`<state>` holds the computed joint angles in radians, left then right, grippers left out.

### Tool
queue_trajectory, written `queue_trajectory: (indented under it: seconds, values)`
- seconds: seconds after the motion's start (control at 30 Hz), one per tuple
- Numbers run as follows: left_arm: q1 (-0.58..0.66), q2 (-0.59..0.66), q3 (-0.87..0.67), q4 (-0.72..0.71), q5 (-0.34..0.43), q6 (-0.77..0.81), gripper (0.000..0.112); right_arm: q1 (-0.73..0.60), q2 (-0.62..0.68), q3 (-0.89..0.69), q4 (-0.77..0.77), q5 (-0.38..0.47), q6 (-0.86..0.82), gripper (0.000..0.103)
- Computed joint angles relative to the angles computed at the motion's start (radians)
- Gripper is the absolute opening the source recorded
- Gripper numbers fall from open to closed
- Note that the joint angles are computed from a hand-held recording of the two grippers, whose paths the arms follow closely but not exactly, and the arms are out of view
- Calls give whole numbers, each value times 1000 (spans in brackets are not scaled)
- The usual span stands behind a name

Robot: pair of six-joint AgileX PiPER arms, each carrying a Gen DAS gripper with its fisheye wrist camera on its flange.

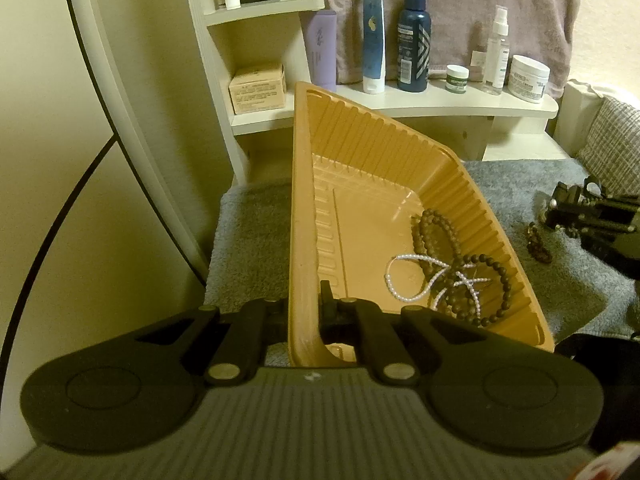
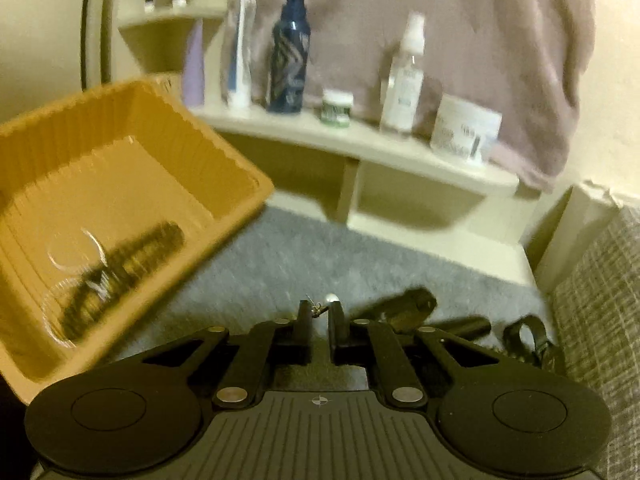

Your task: Organize jewelry

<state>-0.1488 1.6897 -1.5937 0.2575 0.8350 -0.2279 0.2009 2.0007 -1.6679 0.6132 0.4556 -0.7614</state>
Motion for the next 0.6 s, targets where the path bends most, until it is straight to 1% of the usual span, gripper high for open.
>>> queue_trajectory:
  seconds: [0.07,0.1,0.2,0.37,0.5,0.6]
  values:
    - [0,0,-1,0,1,0,6,-4,-11,-15,94,39,-82,8]
    - [0,0,-1,0,1,0,6,-6,-15,-27,154,73,-138,8]
    - [0,1,-4,-2,3,2,6,10,-21,-55,231,142,-220,8]
    - [2,2,-5,-4,3,3,6,48,-9,-98,279,241,-296,8]
    - [3,2,-4,-6,0,2,6,70,7,-112,276,275,-314,8]
    - [3,3,-4,-6,0,3,6,79,11,-112,275,285,-318,8]
